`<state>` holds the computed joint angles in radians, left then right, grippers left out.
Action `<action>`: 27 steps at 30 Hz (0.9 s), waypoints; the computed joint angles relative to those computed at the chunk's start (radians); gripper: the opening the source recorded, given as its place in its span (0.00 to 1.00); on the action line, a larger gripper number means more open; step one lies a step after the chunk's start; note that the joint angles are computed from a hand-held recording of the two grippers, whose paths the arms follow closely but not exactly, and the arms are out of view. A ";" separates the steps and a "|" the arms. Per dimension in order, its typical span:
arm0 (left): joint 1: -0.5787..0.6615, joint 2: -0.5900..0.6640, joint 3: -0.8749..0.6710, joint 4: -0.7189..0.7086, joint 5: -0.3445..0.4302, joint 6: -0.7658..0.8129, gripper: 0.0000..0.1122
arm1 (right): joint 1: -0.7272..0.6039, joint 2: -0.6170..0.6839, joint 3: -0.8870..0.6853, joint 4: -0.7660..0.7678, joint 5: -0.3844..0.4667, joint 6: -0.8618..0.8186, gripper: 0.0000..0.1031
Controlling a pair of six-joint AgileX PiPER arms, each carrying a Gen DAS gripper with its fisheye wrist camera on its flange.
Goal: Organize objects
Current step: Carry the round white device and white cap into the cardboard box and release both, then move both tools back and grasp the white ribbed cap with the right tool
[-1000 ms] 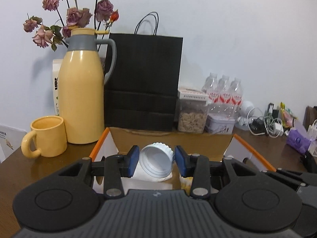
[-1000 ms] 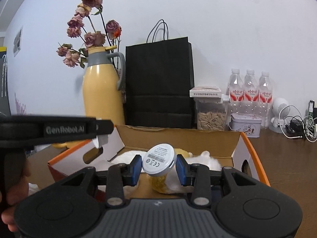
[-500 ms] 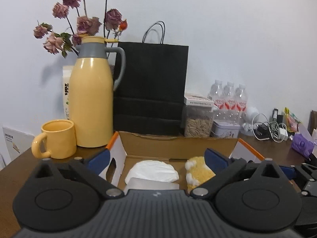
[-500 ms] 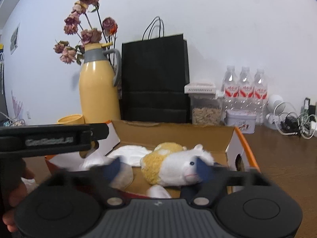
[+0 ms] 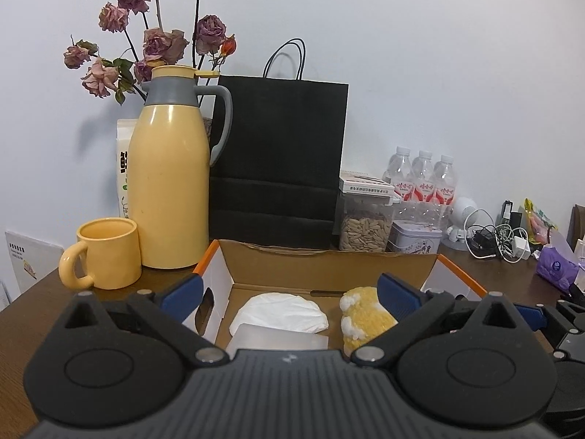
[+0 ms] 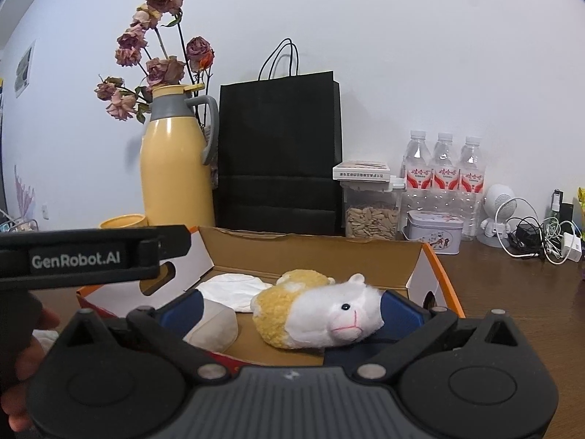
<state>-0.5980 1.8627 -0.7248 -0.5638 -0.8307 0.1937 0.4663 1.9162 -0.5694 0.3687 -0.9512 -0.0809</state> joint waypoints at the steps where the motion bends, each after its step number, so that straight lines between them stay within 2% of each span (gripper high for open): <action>1: -0.001 0.000 0.002 0.001 -0.002 -0.002 0.92 | 0.000 0.001 0.000 0.001 -0.001 0.001 1.00; 14: -0.012 -0.043 0.035 -0.015 -0.013 -0.008 0.92 | 0.012 -0.046 0.045 0.018 -0.030 -0.007 1.00; 27: -0.034 -0.177 0.162 -0.071 -0.022 0.032 0.92 | 0.101 -0.190 0.174 0.176 -0.039 -0.121 1.00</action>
